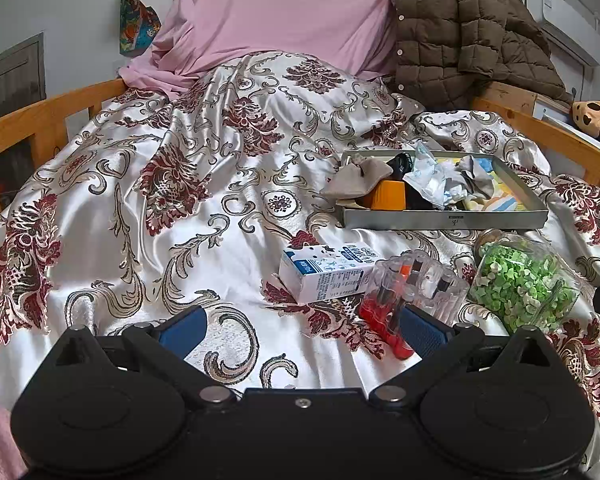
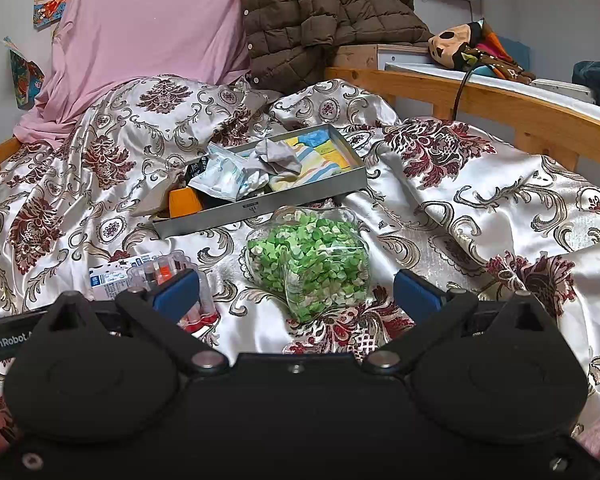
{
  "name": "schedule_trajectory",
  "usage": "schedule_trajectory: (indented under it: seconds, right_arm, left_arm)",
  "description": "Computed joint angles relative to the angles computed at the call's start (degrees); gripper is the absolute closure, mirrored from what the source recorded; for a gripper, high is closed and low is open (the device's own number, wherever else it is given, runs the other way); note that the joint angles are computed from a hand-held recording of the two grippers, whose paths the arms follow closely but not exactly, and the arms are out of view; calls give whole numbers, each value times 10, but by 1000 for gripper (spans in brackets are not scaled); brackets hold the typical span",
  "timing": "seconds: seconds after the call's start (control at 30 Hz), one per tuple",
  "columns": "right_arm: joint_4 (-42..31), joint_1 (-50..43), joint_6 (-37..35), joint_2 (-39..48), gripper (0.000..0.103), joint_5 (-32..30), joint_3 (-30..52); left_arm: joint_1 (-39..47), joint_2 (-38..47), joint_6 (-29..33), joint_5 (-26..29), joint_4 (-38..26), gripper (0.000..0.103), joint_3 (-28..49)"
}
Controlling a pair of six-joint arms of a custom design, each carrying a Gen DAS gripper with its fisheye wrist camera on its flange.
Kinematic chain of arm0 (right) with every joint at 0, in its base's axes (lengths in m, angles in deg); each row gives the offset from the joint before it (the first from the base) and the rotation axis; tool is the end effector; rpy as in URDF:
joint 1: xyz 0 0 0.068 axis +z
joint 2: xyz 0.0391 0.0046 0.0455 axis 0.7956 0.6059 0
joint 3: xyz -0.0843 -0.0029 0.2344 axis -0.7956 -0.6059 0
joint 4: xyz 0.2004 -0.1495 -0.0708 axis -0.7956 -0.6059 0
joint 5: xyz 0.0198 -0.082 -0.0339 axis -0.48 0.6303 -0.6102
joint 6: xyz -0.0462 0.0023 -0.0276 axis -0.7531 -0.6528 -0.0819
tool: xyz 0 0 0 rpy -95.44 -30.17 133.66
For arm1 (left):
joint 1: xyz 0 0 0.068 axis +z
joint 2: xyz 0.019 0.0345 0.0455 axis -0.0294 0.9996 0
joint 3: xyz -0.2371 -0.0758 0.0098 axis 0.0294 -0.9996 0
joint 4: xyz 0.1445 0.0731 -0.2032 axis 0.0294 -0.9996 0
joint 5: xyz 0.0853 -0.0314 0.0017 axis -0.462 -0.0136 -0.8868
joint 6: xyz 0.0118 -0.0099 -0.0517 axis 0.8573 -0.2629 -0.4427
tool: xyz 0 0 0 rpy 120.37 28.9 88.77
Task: Organize soft objects
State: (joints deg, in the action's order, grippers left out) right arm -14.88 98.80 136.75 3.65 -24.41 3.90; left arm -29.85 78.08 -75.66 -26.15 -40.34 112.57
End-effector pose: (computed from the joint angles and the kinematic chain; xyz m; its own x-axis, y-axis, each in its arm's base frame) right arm 0.2044 0.1681 0.1961 -0.3532 0.3118 -0.8821 0.5476 0.8333 0.0753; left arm 0.2736 -0.1398 0.2050 -0.5365 0.0980 -0.8382 0.2581 0.9647 -0.0525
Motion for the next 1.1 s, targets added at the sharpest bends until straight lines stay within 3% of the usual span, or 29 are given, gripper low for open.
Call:
schedule_trajectory:
  seconds: [1.1]
  right_arm:
    - [-3, -2, 4, -3, 1, -3, -9]
  left_arm:
    - [1, 1, 0, 1, -2, 1, 1]
